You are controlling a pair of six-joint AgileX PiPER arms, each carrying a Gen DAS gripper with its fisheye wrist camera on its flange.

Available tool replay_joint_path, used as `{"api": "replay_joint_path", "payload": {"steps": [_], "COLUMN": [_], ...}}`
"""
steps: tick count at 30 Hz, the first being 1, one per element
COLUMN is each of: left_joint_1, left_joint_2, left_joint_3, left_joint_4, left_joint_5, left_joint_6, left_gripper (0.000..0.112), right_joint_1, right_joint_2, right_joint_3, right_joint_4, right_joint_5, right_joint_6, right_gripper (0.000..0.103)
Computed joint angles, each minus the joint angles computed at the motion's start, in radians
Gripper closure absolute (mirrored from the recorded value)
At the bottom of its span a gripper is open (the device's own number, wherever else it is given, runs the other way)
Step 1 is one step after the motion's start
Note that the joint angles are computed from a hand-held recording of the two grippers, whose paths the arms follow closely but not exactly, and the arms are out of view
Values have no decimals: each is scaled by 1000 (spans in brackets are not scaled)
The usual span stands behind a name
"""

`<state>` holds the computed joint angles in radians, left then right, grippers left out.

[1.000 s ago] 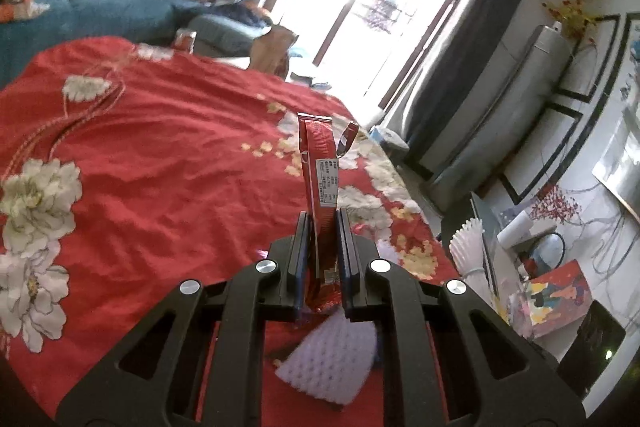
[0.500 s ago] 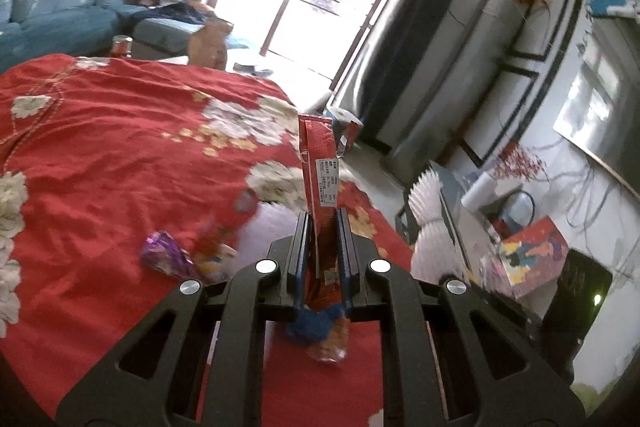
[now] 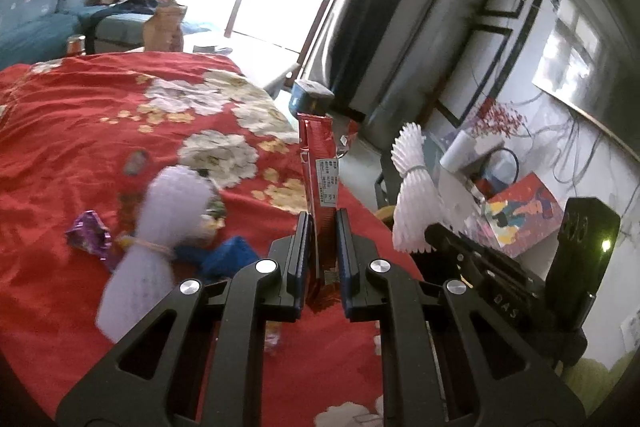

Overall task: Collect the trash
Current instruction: 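Carry the red wrapper and white foam sleeve to above the bin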

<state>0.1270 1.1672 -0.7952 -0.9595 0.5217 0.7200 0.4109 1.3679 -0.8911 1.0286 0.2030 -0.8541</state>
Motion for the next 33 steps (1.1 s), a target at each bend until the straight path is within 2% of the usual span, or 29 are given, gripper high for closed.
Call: {"api": "replay_joint_path", "payload": {"steps": [12, 20, 24, 33], "left_joint_1": [-235, -353, -399, -475], "left_joint_2": [81, 152, 194, 300], "left_joint_3": [-45, -106, -137, -219], "left_joint_4": [154, 283, 326, 388], "left_joint_5": [-127, -172, -188, -198], "left_joint_6": [-164, -297, -342, -394], "left_gripper": [104, 104, 104, 104], "right_joint_1": [-127, -214, -239, -344], "right_joint_2": [-26, -30, -41, -20], "right_joint_3": [49, 86, 106, 133], "right_joint_4": [88, 168, 157, 224], "right_joint_5": [35, 57, 58, 102], "right_joint_6": [-105, -193, -181, -258], "right_gripper": [88, 88, 88, 88]}}
